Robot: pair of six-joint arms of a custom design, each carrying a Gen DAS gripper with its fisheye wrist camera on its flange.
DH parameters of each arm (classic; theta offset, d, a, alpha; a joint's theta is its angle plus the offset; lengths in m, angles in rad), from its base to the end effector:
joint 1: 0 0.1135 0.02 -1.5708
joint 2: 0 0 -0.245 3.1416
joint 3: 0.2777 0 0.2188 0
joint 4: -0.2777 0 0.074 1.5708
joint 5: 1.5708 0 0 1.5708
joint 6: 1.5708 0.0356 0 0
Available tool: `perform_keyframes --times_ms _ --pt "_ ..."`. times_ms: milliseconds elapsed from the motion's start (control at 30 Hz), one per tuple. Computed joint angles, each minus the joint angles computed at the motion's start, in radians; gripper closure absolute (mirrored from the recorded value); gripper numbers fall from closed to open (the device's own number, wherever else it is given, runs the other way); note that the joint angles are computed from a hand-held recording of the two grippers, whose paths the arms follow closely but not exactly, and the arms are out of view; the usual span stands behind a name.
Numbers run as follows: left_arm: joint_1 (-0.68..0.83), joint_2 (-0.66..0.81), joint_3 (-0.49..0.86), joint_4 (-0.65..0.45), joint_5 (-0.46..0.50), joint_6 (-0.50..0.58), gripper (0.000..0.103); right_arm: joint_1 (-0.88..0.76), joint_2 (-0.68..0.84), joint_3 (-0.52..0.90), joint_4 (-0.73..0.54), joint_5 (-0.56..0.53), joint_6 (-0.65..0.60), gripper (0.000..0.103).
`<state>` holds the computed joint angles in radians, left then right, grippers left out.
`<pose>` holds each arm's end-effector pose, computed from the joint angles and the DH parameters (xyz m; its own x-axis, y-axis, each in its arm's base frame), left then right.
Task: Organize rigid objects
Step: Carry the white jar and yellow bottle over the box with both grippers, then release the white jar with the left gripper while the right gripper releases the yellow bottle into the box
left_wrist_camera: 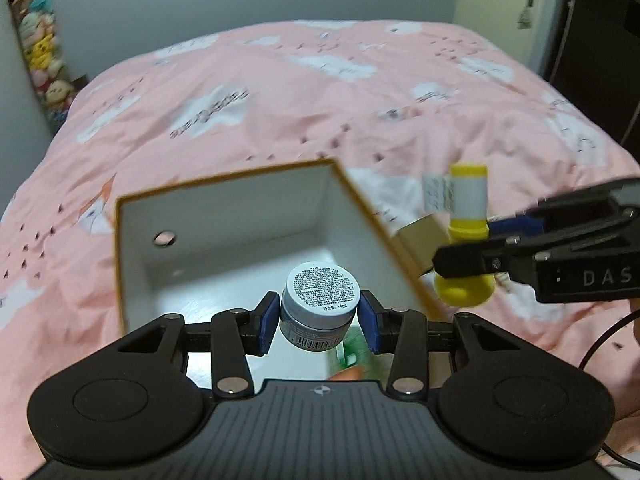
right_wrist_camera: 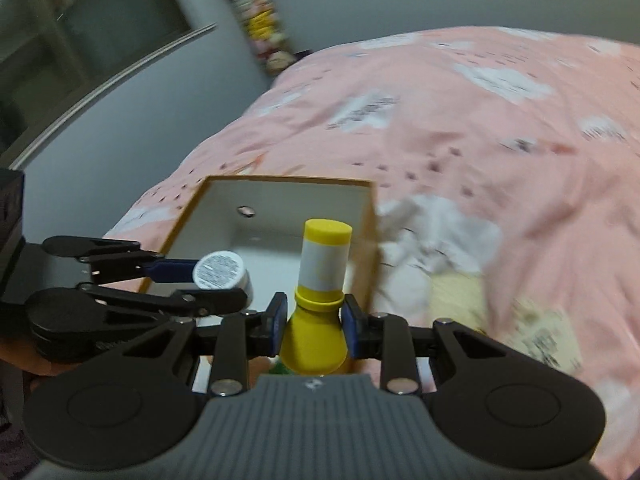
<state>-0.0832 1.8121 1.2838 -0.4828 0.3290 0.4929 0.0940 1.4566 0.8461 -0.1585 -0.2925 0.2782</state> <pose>0.3455 -0.0404 0.2059 -0.6258 0.5016 -0.5973 0.6195 0.7849 0.0100 0.2744 0.0362 0.2103 -0.7471 0.1937 -0.6359 -0.0946 0.9159 0.3902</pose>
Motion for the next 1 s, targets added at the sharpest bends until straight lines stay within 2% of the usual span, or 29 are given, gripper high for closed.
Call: perform_keyframes --times_ms 200,233,433,633,900,1000 --pt "0.016 0.152 0.102 -0.024 -0.035 -0.015 0.055 0.082 0.242 0.22 -0.034 0.018 -0.046 0.077" --pt "0.015 0.177 0.123 -0.033 -0.044 -0.02 0.055 0.092 0.278 0.252 -0.043 0.032 -0.054 0.087" --pt "0.008 0.277 0.185 -0.061 -0.076 -0.013 0.055 0.122 0.474 0.446 -0.138 0.073 -0.111 0.096" --pt "0.012 0.327 0.222 -0.076 -0.087 -0.024 0.055 0.116 0.526 0.496 -0.176 0.08 -0.109 0.096" --pt "0.01 0.4 0.322 -0.187 -0.109 -0.049 0.055 0.115 0.499 0.456 -0.154 0.103 -0.105 0.09" --pt "0.008 0.406 0.325 -0.181 -0.124 -0.052 0.055 0.114 0.479 0.435 -0.146 0.11 -0.109 0.09"
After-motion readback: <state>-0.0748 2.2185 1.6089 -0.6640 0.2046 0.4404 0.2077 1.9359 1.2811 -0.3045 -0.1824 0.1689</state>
